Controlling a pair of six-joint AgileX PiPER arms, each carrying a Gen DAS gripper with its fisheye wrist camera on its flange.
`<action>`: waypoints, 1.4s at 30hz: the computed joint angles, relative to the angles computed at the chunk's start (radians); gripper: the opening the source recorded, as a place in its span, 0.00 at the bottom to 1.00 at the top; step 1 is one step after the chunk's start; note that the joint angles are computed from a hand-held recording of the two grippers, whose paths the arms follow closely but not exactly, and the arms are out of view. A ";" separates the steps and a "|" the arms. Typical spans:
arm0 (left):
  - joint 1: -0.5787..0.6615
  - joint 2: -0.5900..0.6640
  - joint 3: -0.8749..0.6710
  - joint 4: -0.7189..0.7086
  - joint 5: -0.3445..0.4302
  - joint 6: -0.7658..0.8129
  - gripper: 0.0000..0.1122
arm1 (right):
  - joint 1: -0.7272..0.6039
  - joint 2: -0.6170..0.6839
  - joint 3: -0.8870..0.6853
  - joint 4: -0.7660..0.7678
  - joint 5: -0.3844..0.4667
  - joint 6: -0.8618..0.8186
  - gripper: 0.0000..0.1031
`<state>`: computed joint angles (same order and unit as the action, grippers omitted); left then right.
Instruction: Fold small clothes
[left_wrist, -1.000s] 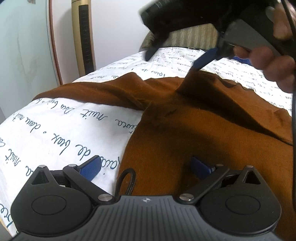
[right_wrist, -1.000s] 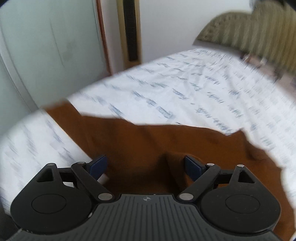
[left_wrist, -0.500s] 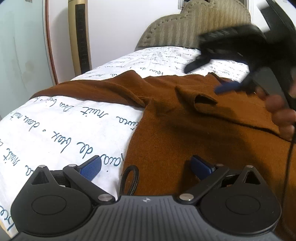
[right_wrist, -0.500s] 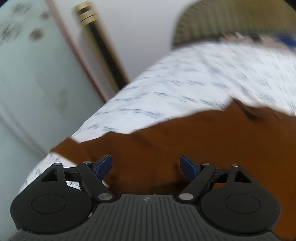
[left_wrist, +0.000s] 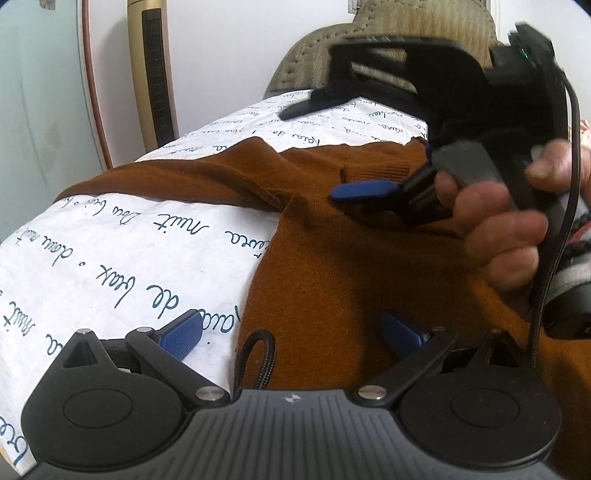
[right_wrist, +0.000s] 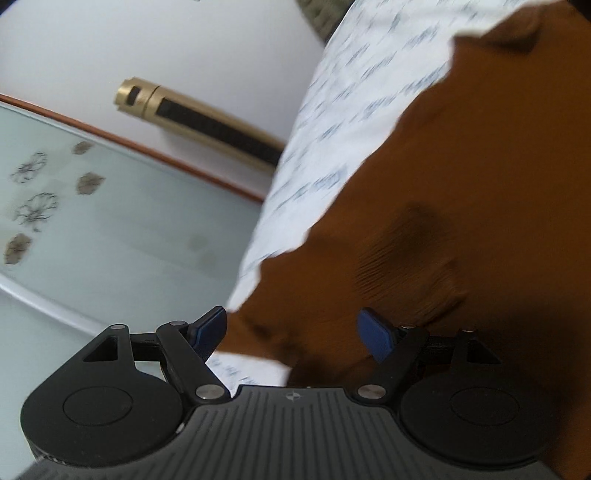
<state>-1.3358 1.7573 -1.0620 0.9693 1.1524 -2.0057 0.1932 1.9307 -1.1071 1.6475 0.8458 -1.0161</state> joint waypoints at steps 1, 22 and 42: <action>-0.003 0.000 0.001 0.001 0.003 0.000 0.92 | -0.003 0.000 0.000 0.012 0.021 -0.010 0.76; 0.067 0.031 -0.093 0.002 0.024 0.117 0.92 | -0.067 -0.043 -0.025 -0.119 -0.041 0.064 0.76; 0.251 0.644 -1.034 0.005 0.064 0.762 0.92 | -0.796 -0.259 0.358 -0.001 0.019 -0.273 0.62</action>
